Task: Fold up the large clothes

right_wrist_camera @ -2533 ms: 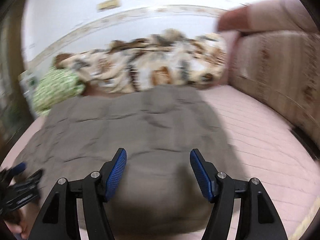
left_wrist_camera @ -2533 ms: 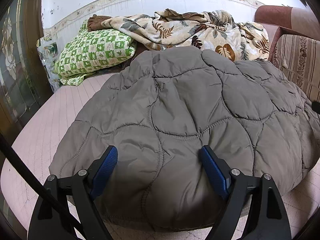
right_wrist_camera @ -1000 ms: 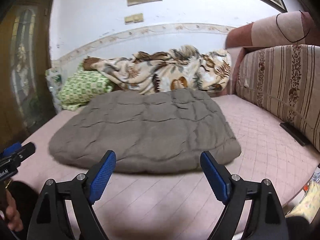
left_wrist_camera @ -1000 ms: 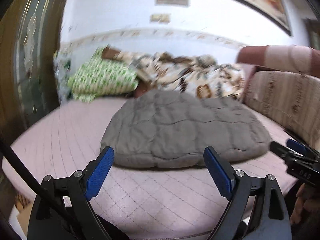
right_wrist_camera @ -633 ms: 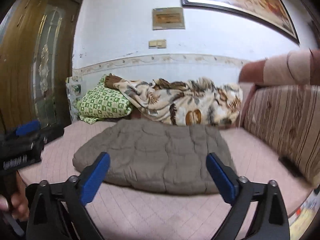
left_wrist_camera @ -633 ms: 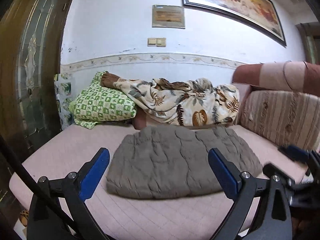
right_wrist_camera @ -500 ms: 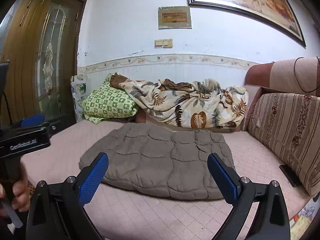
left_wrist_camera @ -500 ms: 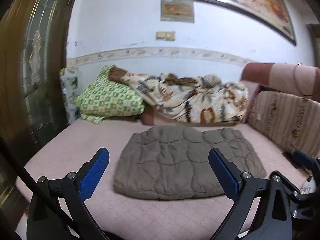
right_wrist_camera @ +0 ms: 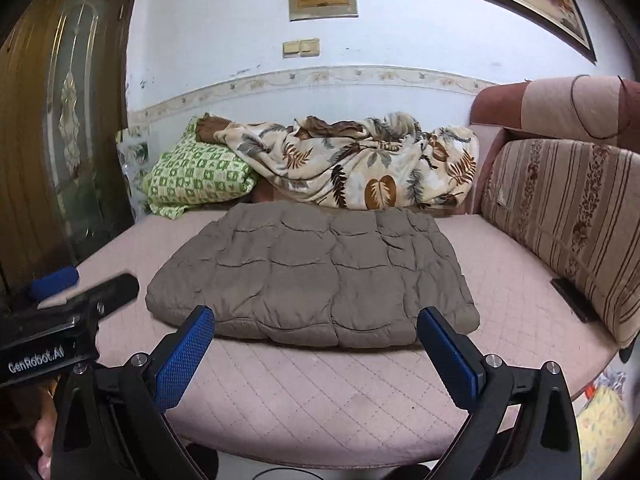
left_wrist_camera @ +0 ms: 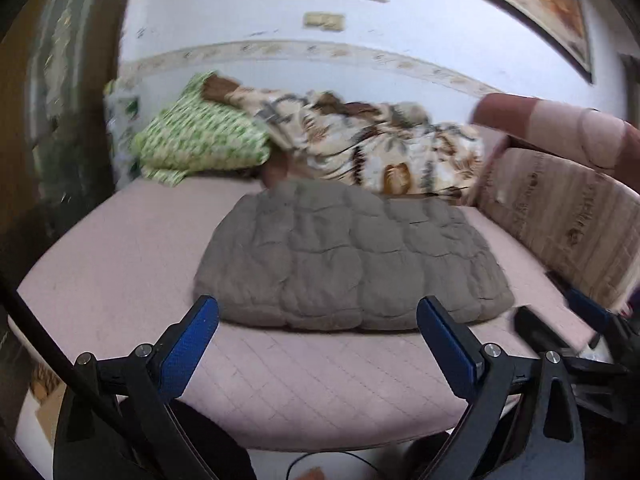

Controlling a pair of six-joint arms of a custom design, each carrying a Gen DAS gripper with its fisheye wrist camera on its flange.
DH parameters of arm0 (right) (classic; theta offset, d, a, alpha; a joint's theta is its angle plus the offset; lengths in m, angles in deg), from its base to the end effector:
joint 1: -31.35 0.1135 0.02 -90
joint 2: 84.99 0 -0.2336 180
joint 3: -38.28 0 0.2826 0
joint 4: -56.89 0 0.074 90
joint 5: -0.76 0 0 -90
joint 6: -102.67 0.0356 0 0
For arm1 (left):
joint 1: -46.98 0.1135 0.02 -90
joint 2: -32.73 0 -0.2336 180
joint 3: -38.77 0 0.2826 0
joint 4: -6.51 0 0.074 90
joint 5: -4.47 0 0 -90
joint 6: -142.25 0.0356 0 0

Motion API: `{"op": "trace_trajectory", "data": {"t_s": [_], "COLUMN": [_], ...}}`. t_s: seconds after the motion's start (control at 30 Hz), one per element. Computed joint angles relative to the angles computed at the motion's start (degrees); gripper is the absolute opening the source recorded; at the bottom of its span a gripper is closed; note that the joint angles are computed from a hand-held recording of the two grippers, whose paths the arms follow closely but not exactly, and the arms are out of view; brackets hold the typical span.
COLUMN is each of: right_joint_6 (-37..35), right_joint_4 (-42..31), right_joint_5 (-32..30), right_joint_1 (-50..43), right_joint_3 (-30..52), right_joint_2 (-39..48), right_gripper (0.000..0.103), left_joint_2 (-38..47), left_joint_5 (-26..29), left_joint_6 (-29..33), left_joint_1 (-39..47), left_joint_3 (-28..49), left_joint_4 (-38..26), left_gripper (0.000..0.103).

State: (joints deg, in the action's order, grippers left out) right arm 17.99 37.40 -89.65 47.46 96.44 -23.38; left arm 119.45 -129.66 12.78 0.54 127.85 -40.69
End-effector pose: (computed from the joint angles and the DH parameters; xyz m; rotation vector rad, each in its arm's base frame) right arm 0.2804 0.0813 0.2593 -0.1908 1.9705 0.2509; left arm 0.2658 -0.2435 0.2882 -0.2227 2.0898 0.0276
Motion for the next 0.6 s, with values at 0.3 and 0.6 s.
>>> {"op": "trace_trajectory", "data": {"t_s": [0.3, 0.6], "right_joint_6": [-1.40, -1.82], "right_joint_4": [1.56, 1.65], "right_joint_5": [1.16, 1.30], "right_joint_1": [0.57, 0.72], "right_joint_3": [-0.78, -0.23], "right_joint_2": [2.10, 3.42], "right_gripper": [0.102, 0.102], "left_joint_2": [8.21, 10.95], "left_joint_5": [3.63, 6.15], "left_joint_6": [-3.25, -1.31], "left_joint_1": [4.70, 5.88], "left_joint_3": [3.10, 4.53], "left_joint_4": [-7.76, -7.51], "left_gripper": [0.099, 0.099]}}
